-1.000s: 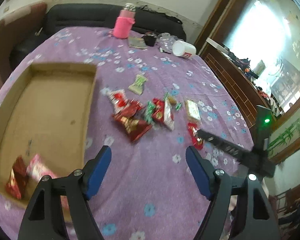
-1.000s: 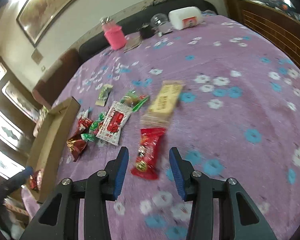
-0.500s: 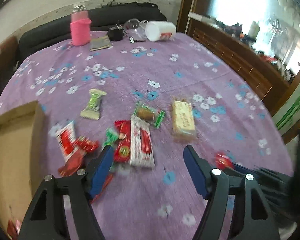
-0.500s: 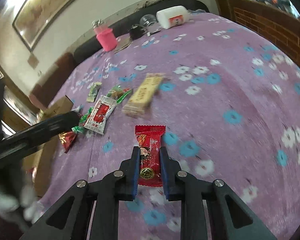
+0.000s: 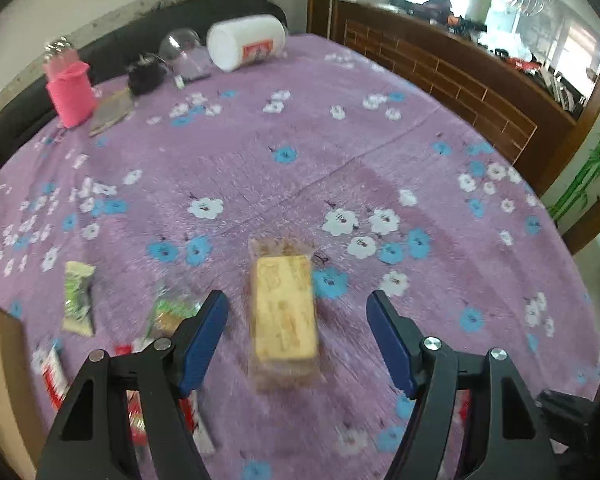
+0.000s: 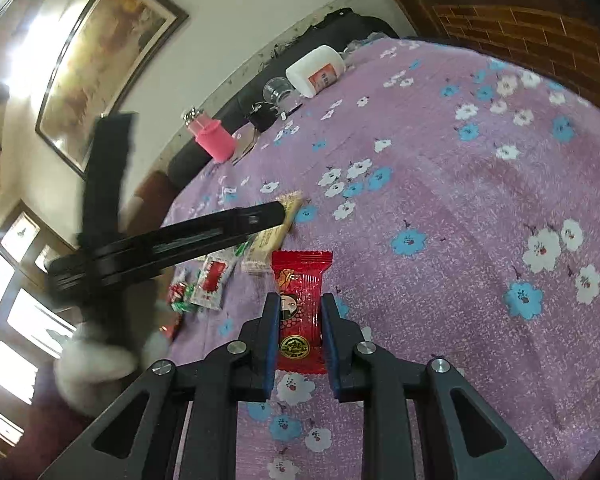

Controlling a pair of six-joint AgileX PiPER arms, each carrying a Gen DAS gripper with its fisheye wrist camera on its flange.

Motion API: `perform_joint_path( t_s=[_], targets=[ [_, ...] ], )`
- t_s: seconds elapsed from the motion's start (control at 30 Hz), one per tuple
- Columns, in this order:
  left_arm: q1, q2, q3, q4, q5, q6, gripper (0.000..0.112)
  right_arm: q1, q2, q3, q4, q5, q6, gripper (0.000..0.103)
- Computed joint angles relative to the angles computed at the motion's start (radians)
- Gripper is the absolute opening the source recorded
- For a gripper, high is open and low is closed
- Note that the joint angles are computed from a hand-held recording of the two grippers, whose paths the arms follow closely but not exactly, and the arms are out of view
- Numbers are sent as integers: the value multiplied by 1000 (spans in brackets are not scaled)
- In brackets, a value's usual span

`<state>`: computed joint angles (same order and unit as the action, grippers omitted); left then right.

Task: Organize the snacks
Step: 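Grasp the red packet with the right tool while the left tool grasps the cream biscuit pack, then carry both snacks over the cardboard box and release them inside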

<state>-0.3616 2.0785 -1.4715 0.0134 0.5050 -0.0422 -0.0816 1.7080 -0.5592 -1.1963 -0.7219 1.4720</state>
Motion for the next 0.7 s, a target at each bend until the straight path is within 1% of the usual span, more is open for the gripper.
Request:
perform_joint_path(
  t_s=[0.07, 0.1, 0.13, 0.17, 0.2, 0.23, 0.27, 0.3, 0.37, 0.43, 0.5, 0.63, 0.7],
  targets=[
    [-19, 37, -32, 81, 24, -50, 71, -18, 20, -9, -22, -32, 19, 22],
    [-25, 58, -51, 98, 43, -55, 71, -18, 23, -11, -25, -38, 21, 22],
    [-23, 65, -57, 82, 47, -36, 70, -18, 21, -9, -25, -39, 19, 22],
    [-13, 60, -44, 26, 22, 15, 65, -13, 16, -6, -15, -37, 10, 22],
    [-8, 56, -34, 9, 9, 25, 60, -13, 15, -4, -11, -37, 2, 22],
    [-7, 48, -21, 23, -6, 9, 36, -5, 10, -3, -2, -30, -6, 22],
    [1, 43, -13, -4, -12, 32, 32, 1, 11, -7, 3, -21, -10, 22],
    [11, 38, -7, -50, -11, 65, 32, 0, 8, -1, 6, -20, -18, 22],
    [15, 20, 20, -66, -24, 71, 32, 9, 5, -2, 14, -8, -22, 22],
    [14, -15, 74, -90, -53, 88, 32, 17, 4, -4, 25, 6, -26, 22],
    [19, -64, 145, -172, -93, 156, 32, 27, -3, 1, 36, 26, -33, 22],
    [38, -184, 291, -424, -154, 379, 32, 61, -28, 13, 96, 86, -75, 22],
    [64, -263, 374, -612, -161, 541, 32, 75, -36, 17, 126, 113, -94, 22]
  ],
)
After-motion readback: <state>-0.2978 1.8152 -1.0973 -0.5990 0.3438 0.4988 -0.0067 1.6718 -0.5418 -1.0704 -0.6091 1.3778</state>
